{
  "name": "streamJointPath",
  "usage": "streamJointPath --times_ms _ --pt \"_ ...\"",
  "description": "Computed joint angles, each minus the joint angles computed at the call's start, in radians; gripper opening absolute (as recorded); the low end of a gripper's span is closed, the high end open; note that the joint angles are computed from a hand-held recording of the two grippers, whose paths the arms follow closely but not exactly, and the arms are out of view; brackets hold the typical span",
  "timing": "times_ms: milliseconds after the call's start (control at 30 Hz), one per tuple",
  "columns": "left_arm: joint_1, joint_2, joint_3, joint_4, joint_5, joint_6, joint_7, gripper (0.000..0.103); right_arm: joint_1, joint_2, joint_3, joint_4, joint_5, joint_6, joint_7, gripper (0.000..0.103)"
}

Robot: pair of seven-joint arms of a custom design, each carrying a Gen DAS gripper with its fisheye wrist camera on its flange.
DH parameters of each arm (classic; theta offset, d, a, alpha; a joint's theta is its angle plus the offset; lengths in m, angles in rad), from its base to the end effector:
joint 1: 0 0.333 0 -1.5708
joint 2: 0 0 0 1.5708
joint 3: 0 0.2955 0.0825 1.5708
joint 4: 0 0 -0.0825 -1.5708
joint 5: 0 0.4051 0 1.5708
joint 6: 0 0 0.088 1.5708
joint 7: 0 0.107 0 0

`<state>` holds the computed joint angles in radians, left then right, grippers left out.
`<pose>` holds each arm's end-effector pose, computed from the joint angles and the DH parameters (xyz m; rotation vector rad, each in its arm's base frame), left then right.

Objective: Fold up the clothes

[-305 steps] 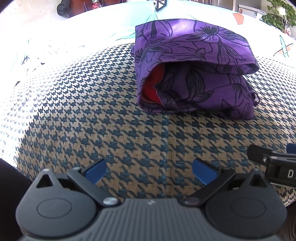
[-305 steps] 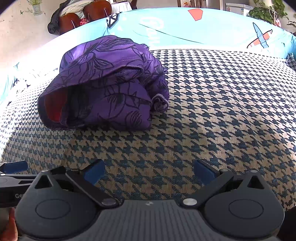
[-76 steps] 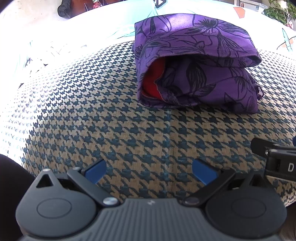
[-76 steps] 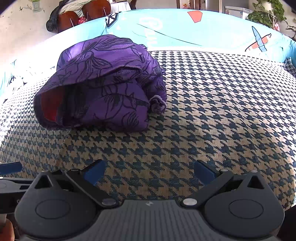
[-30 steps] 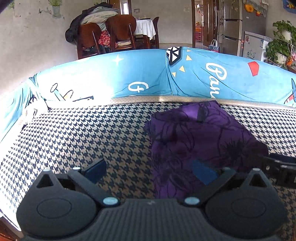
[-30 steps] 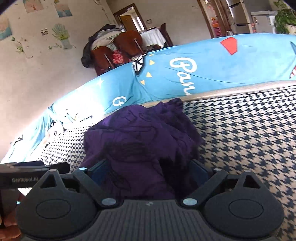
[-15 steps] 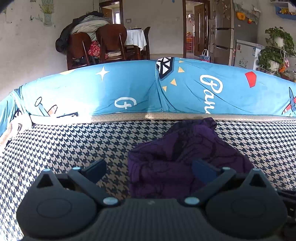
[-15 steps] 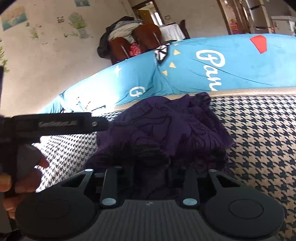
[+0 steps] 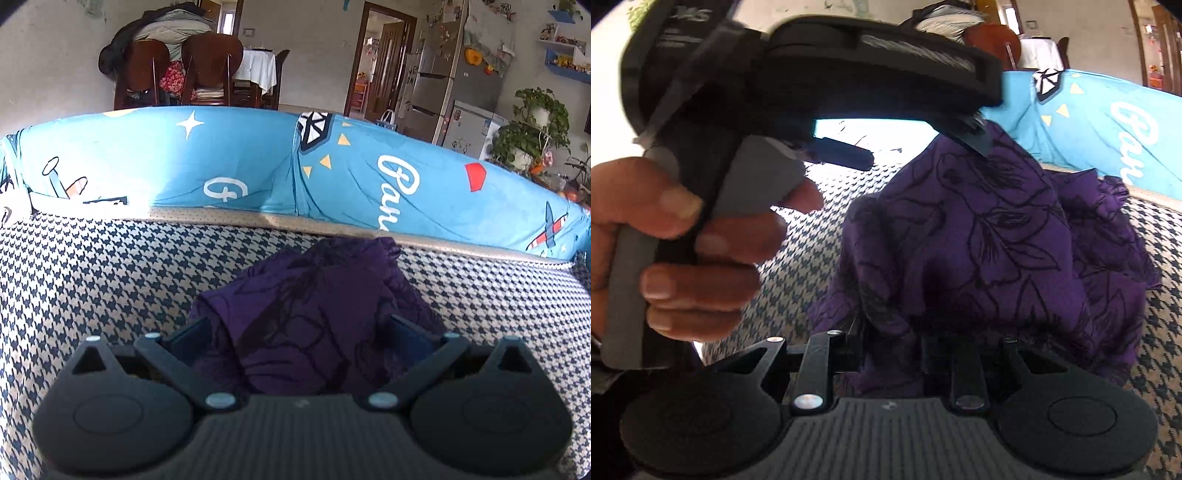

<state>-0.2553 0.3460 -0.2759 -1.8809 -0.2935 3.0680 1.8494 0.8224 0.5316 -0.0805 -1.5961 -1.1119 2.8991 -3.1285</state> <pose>0.6101 -0.3121 0.3987 -1.3575 2.2094 -1.1011 0.4942 0.5380 0.3570 -1.7268 1.4369 -0.4692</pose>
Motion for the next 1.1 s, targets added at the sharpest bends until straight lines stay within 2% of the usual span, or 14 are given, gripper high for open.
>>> streamJointPath --times_ms 100,133,167,300,367,433,533,633,767,867,933,1100 --pt "-0.158 0.020 0.196 0.028 0.164 -0.066 -0.188 0.103 -0.002 -0.019 0.005 -0.020 0.002 0.001 -0.009 0.031" --pt "-0.192 0.030 0.243 0.040 0.218 -0.089 -0.250 0.103 0.000 -0.031 0.000 -0.032 -0.008 0.004 0.000 0.031" --pt "-0.201 0.037 0.260 0.047 0.249 -0.104 -0.286 0.103 0.005 -0.045 -0.007 -0.045 -0.029 0.010 0.021 0.031" --pt "-0.124 0.046 0.205 0.042 0.263 -0.104 -0.297 0.103 0.011 -0.113 -0.018 -0.106 -0.147 0.006 0.126 0.034" --pt "-0.127 0.043 0.222 0.028 0.301 -0.089 -0.323 0.103 0.007 -0.152 -0.024 -0.142 -0.229 0.007 0.223 0.038" --pt "-0.158 0.039 0.269 0.018 0.365 -0.079 -0.374 0.103 -0.002 -0.188 -0.025 -0.175 -0.300 -0.005 0.315 0.049" --pt "-0.172 0.036 0.303 0.010 0.429 -0.077 -0.431 0.103 -0.026 -0.225 0.002 -0.212 -0.303 -0.085 0.353 0.051" --pt "-0.155 0.033 0.300 0.005 0.457 -0.083 -0.459 0.103 -0.073 -0.232 0.035 -0.225 -0.229 -0.154 0.361 0.053" --pt "-0.132 0.028 0.292 0.000 0.478 -0.091 -0.479 0.103 -0.154 -0.215 0.096 -0.230 -0.051 -0.220 0.323 0.053" --pt "-0.130 0.027 0.301 -0.002 0.504 -0.094 -0.505 0.103 -0.188 -0.198 0.103 -0.238 0.012 -0.192 0.371 0.053" --pt "-0.110 0.029 0.284 0.001 0.498 -0.100 -0.499 0.103 -0.202 -0.188 0.099 -0.242 0.045 -0.165 0.401 0.056" --pt "-0.093 0.028 0.273 0.000 0.497 -0.108 -0.497 0.103 -0.209 -0.151 0.072 -0.218 0.064 -0.075 0.448 0.062"
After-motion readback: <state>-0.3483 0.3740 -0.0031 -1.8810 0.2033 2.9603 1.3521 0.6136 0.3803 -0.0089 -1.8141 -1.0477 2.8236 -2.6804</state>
